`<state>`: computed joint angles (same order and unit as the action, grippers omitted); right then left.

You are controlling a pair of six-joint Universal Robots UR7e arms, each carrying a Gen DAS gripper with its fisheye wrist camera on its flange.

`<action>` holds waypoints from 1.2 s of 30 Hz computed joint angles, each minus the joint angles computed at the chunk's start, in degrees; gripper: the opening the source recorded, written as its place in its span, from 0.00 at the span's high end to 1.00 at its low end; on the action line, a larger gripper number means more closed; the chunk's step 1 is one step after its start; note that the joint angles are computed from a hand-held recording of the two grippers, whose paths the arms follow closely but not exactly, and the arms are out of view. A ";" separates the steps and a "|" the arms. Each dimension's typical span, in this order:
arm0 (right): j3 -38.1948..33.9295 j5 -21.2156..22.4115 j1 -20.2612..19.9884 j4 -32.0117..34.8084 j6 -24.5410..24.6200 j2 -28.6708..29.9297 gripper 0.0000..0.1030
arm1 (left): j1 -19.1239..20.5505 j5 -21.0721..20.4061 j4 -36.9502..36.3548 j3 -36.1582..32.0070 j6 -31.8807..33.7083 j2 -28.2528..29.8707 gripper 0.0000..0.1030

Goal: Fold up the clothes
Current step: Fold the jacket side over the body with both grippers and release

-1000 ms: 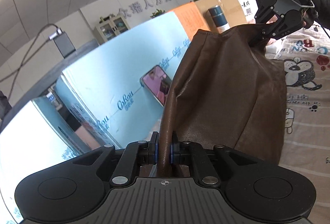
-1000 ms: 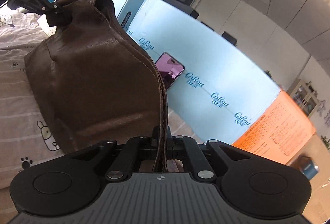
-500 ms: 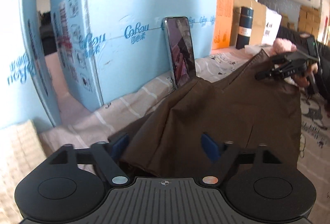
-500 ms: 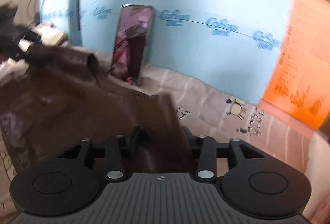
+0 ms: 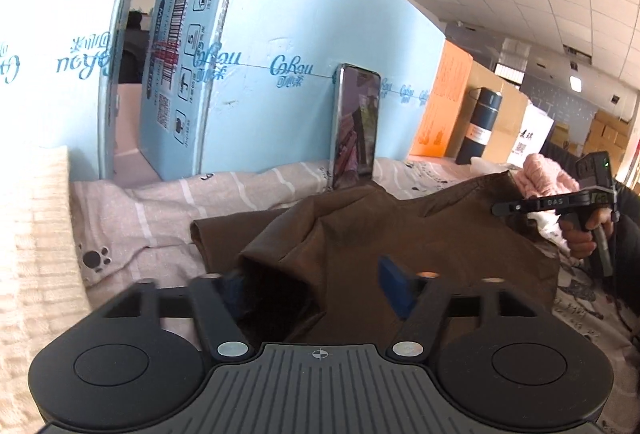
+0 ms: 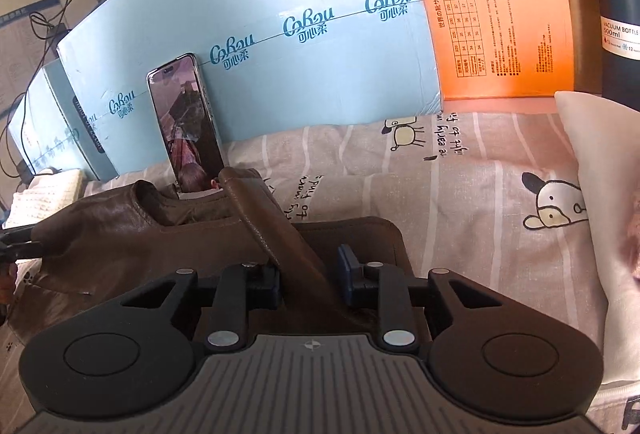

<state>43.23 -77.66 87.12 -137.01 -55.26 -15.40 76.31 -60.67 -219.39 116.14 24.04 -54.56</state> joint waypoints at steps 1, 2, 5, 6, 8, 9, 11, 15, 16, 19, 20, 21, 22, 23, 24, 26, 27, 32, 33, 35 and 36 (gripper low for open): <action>0.14 0.01 0.00 -0.55 0.52 0.02 0.77 | -0.35 1.97 -0.90 -0.49 1.50 0.54 0.73; 0.31 0.01 -0.01 -1.11 1.05 0.02 0.77 | -0.38 2.79 -1.10 -0.89 1.74 0.76 0.81; -1.18 0.13 -0.13 -0.30 3.29 0.72 0.77 | -0.31 4.10 -1.64 -2.49 2.49 1.69 0.81; -1.15 0.05 -0.14 -0.83 3.55 0.77 0.77 | -0.34 4.98 -1.71 -3.51 2.81 2.23 0.81; -1.03 -0.11 -0.19 -1.97 4.09 0.84 0.77 | -0.34 6.56 -1.50 -5.59 2.90 3.29 0.81; -1.17 -0.14 -0.24 -2.23 4.53 0.92 0.77 | -0.31 7.22 -1.15 -6.61 2.61 3.80 0.79; -1.49 -0.20 -0.35 -2.71 5.41 1.09 0.75 | -0.71 10.92 -0.13 -8.74 2.90 5.16 0.73; -0.55 0.19 -0.52 -5.41 6.83 0.81 0.58 | -1.88 14.93 -5.15 -8.84 2.51 5.92 0.25; 0.55 0.28 -0.50 -7.16 7.16 0.38 0.46 | -2.49 16.05 -7.16 -8.22 1.18 5.63 0.21; 6.12 0.47 -0.54 -14.39 9.80 -2.36 0.30 | -4.67 19.85 -12.95 -5.99 -2.57 4.74 0.14; 8.43 0.75 -0.74 -16.06 11.15 -3.80 0.24 | -5.63 21.87 -14.19 -5.08 -3.50 4.54 0.09; 10.71 1.08 -0.97 -17.53 12.60 -5.29 0.21 | -6.46 23.54 -14.28 -3.87 -4.69 4.27 0.08; 13.10 1.50 -1.34 -18.33 14.34 -6.95 0.16 | -7.29 25.18 -14.18 -2.62 -6.00 3.99 0.07; 15.44 1.96 -1.78 -18.82 16.20 -8.64 0.13 | -8.12 26.81 -13.98 -1.37 -7.42 3.71 0.07; 17.66 2.42 -2.22 -19.23 18.04 -10.29 0.12 | -8.74 27.44 -13.86 0.01 -9.07 3.63 0.07; 21.90 3.22 -2.73 -19.31 22.00 -13.58 0.08 | -9.64 26.41 -13.15 3.01 -13.42 3.50 0.07; 24.38 3.50 -2.96 -19.76 23.85 -15.31 0.07 | -9.90 25.18 -13.42 4.20 -14.58 3.51 0.07; 33.35 1.94 -3.50 -20.22 29.94 -21.41 0.04 | -10.42 22.16 -13.55 5.99 -19.61 4.56 0.07; 34.01 1.16 -3.51 -18.88 31.61 -22.04 0.04 | -10.48 22.08 -13.53 6.00 -20.43 4.78 0.07; 34.35 0.06 -3.49 -16.46 34.45 -22.30 0.04 | -10.45 21.23 -13.78 6.33 -21.50 5.10 0.07; 34.47 -0.35 -3.49 -15.77 35.44 -22.16 0.04 | -10.41 20.83 -13.96 6.51 -21.82 5.27 0.07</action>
<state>77.70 -78.01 83.62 -152.78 -19.82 -37.56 65.90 -39.84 -233.35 122.64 2.21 -49.29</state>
